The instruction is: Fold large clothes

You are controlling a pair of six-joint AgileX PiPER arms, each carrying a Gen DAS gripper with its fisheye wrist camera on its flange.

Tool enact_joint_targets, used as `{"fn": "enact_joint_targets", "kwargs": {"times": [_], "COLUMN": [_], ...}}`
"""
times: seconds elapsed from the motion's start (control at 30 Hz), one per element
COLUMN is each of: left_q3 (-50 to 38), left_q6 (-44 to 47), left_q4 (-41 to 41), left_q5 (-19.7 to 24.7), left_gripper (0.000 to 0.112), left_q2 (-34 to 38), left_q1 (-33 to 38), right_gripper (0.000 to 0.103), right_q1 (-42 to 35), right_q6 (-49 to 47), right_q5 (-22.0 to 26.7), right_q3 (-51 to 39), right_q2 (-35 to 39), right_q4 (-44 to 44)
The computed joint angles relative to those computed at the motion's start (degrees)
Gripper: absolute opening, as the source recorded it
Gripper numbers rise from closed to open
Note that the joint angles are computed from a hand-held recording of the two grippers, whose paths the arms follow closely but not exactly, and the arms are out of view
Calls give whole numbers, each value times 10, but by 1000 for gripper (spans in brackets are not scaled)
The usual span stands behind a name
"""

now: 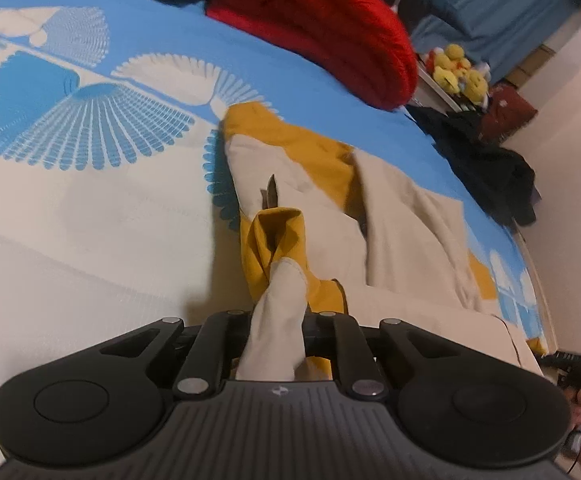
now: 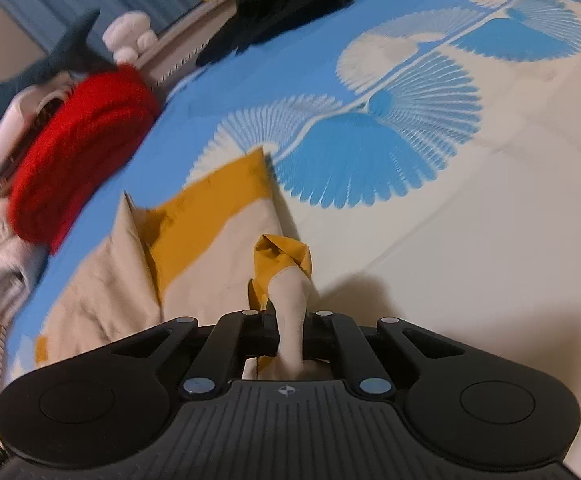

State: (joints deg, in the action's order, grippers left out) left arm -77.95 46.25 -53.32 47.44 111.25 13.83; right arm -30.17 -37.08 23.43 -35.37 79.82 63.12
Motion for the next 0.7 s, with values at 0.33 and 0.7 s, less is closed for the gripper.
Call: {"fn": "enact_joint_targets", "kwargs": {"times": [0.33, 0.7], "left_q3": [111, 165], "left_q6": [21, -45], "left_q4": [74, 141], "left_q5": [90, 149], "left_gripper": [11, 65], "left_q2": [-134, -178], "left_q1": [78, 145], "right_gripper": [4, 25], "right_q1": [-121, -108], "right_q6": [140, 195], "right_q5": [223, 197], "right_q3": [18, 50], "right_q2": [-223, -225], "right_q4": [-211, -262]}}
